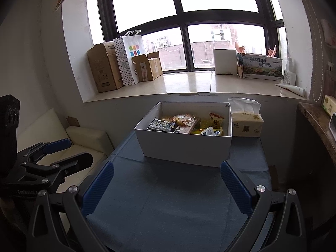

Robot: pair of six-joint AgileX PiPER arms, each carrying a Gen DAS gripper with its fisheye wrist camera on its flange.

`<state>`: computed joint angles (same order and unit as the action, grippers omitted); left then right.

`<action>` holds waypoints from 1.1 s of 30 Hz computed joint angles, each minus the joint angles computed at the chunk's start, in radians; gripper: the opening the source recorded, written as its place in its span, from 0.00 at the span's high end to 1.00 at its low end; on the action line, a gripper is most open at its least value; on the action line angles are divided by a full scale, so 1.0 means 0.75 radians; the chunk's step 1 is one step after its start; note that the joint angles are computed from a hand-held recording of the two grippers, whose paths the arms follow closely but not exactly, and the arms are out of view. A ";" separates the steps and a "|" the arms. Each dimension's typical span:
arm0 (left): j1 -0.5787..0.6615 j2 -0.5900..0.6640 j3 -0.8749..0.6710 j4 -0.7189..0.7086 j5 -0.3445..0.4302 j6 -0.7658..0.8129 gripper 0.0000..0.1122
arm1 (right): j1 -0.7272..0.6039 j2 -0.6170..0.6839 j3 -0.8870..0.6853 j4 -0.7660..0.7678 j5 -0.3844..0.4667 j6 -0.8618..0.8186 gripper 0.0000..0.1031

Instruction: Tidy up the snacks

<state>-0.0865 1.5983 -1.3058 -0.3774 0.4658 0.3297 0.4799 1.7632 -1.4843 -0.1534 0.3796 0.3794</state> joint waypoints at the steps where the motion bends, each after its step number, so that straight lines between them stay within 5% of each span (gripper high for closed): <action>1: 0.002 0.001 -0.002 -0.007 0.002 0.007 0.08 | 0.000 0.001 -0.001 0.007 0.000 -0.010 0.00; 33: 0.008 0.014 0.001 -0.049 0.011 0.061 0.08 | -0.003 -0.008 0.019 0.035 -0.019 -0.017 0.00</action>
<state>-0.0804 1.6092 -1.3050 -0.4144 0.4739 0.3756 0.4780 1.7574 -1.4704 -0.1271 0.3656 0.3665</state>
